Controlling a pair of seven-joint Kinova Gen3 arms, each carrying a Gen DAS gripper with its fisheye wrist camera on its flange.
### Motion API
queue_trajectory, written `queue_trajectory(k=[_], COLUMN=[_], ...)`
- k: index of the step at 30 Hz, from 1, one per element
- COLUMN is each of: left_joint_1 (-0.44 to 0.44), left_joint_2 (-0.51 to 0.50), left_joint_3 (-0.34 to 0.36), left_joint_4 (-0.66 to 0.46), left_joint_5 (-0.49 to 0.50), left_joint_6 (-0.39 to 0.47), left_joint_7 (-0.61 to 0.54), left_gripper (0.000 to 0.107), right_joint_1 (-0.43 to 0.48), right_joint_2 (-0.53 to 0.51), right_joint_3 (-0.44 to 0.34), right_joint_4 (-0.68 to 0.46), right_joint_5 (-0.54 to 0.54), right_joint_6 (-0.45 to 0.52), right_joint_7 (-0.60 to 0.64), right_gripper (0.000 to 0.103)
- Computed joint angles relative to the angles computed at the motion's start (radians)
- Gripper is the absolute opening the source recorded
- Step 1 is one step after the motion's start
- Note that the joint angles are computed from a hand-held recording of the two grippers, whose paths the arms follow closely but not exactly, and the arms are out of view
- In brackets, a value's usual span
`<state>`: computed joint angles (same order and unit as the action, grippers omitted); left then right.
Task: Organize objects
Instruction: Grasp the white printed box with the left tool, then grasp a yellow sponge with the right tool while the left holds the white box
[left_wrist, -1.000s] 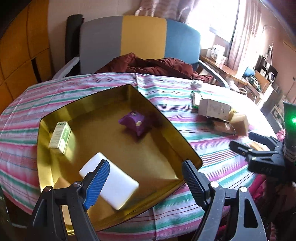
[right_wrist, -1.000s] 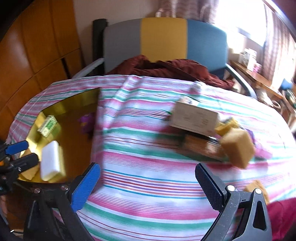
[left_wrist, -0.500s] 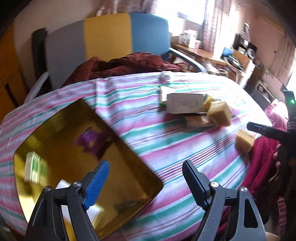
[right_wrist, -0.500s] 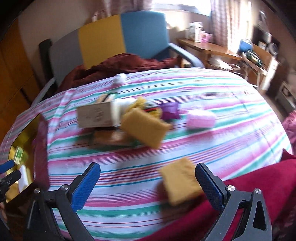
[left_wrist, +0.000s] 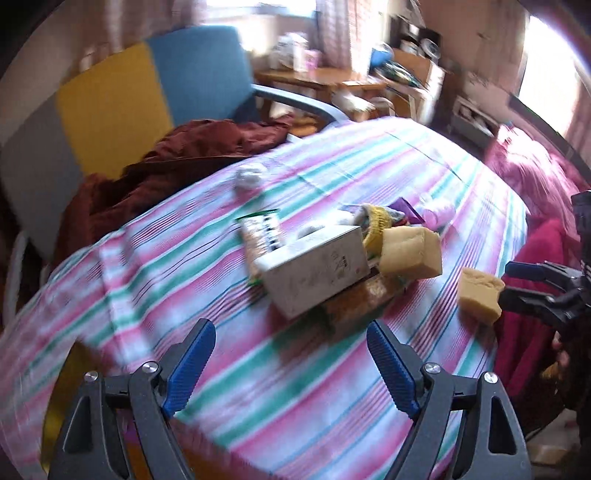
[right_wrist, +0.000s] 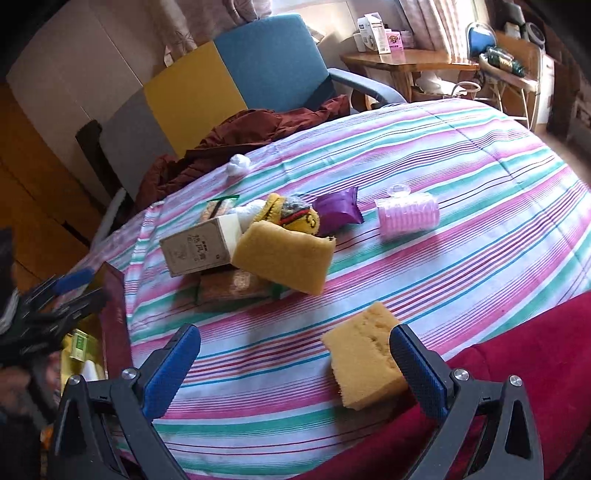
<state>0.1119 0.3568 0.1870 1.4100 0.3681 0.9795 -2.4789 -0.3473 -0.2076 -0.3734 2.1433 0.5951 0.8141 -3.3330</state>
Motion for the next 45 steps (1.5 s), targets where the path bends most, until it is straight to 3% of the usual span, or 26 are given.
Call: queue_trajectory(k=[2,6,8,16,19,21,23,26,27,33,38,41,45], left_joint_1=[0.05,0.177,0.212,0.261,0.249,0.23,0.214,0.182,0.174,0.175,0.044,0.011,0.013], left_joint_2=[0.052,0.156,0.21,0.446,0.536,0.572,0.567,0.499,0.475,0.308,0.171,0.084,-0.012], left_joint_3=[-0.006,-0.129,-0.148,-0.129,-0.059,-0.001,0.013,0.017,0.01,-0.151,-0.048,-0.07,-0.168], left_joint_4=[-0.067,-0.228,-0.321,-0.691,-0.83,-0.872,-0.839,-0.702,-0.656,-0.378,-0.146,-0.007,0.12], left_joint_5=[-0.048,-0.015,-0.033,-0.095,-0.145,-0.173,-0.161,-0.13,-0.118,0.005,-0.003,0.071,0.198], left_joint_6=[0.026,0.151,0.214,0.51,0.622,0.659,0.647,0.563,0.535,0.39,0.229,0.145,0.126], left_joint_7=[0.018,-0.027,-0.033,-0.044,-0.006,0.027,0.037,0.034,0.032,0.041,0.145,0.113,0.018], left_gripper=[0.086,0.086,0.086,0.086,0.086,0.08,0.075,0.054,0.052,0.051,0.051,0.051,0.051], right_joint_1=[0.0,0.004,0.007,0.051,0.081,0.098,0.117,0.138,0.145,0.174,0.179,0.17,0.145], right_joint_2=[-0.007,-0.003,-0.002,-0.03,-0.04,-0.045,-0.049,-0.053,-0.052,-0.051,-0.05,-0.043,-0.032], right_joint_3=[0.009,0.023,0.032,0.063,0.063,0.065,0.062,0.057,0.052,0.028,0.02,0.032,0.068], right_joint_4=[0.009,0.009,0.009,0.05,0.067,0.075,0.083,0.088,0.088,0.084,0.082,0.074,0.056], right_joint_5=[-0.004,-0.031,-0.05,-0.145,-0.181,-0.206,-0.227,-0.252,-0.258,-0.269,-0.268,-0.28,-0.316], right_joint_6=[-0.026,-0.055,-0.07,-0.187,-0.227,-0.25,-0.267,-0.281,-0.284,-0.282,-0.276,-0.263,-0.22], right_joint_7=[0.01,0.059,0.086,0.18,0.206,0.226,0.241,0.264,0.268,0.279,0.274,0.292,0.329], right_gripper=[0.103,0.103,0.103,0.103,0.103,0.103,0.103,0.103,0.103,0.103,0.103,0.103,0.103])
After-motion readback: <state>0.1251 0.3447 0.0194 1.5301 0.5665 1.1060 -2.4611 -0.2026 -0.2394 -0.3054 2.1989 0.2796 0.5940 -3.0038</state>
